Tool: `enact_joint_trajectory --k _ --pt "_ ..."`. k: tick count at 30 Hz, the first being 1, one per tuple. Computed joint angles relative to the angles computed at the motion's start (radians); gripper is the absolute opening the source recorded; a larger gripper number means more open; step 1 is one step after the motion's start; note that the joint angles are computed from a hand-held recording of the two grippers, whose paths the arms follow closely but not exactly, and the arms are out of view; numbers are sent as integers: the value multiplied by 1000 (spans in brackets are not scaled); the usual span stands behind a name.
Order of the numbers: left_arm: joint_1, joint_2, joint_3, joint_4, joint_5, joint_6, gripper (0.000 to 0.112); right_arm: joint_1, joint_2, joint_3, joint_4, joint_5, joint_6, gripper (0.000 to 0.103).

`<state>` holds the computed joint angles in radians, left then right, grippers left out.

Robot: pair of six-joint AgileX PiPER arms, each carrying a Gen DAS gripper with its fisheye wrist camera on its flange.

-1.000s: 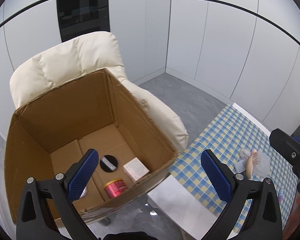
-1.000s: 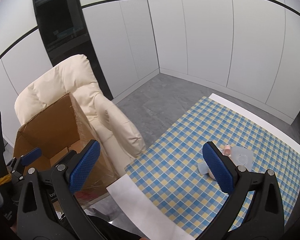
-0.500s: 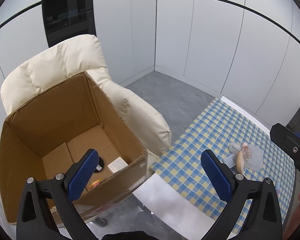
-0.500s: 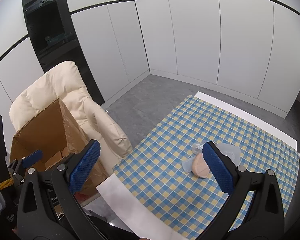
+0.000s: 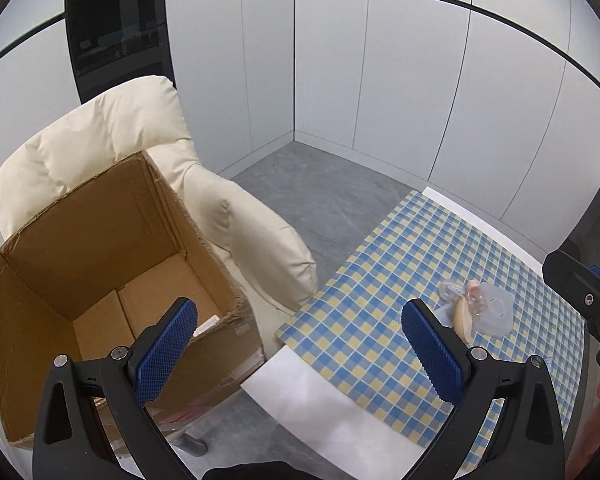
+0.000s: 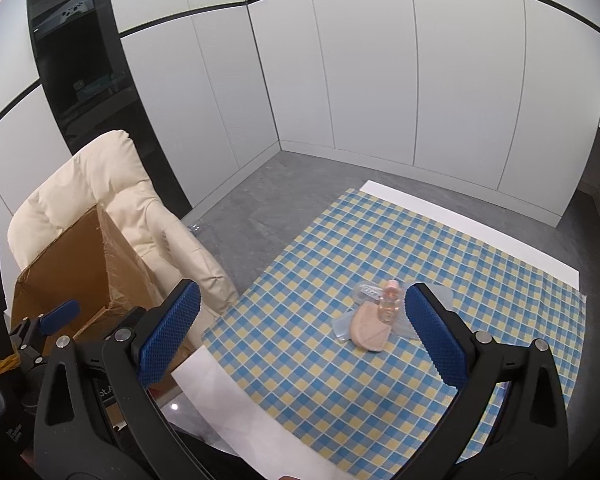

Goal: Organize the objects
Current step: 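Move both tools toward the beige sponge and clear container on the tablecloth, then lower the left tool to the beige sponge while right tool approaches the pink bottle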

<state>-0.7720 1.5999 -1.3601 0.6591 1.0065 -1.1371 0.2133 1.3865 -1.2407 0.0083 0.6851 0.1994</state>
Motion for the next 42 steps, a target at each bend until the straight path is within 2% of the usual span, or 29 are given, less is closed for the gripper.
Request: enact_joint_trajectory --k 29,39,42 --pt "-80 156 -178 -48 12 66 102 -234 -79 100 89 16 -143 103" --pt "-103 235 -263 -101 8 143 102 -381 -117 161 169 30 -275 103" --pt "-119 267 -300 -110 28 179 102 -439 -116 171 219 46 -315 103"
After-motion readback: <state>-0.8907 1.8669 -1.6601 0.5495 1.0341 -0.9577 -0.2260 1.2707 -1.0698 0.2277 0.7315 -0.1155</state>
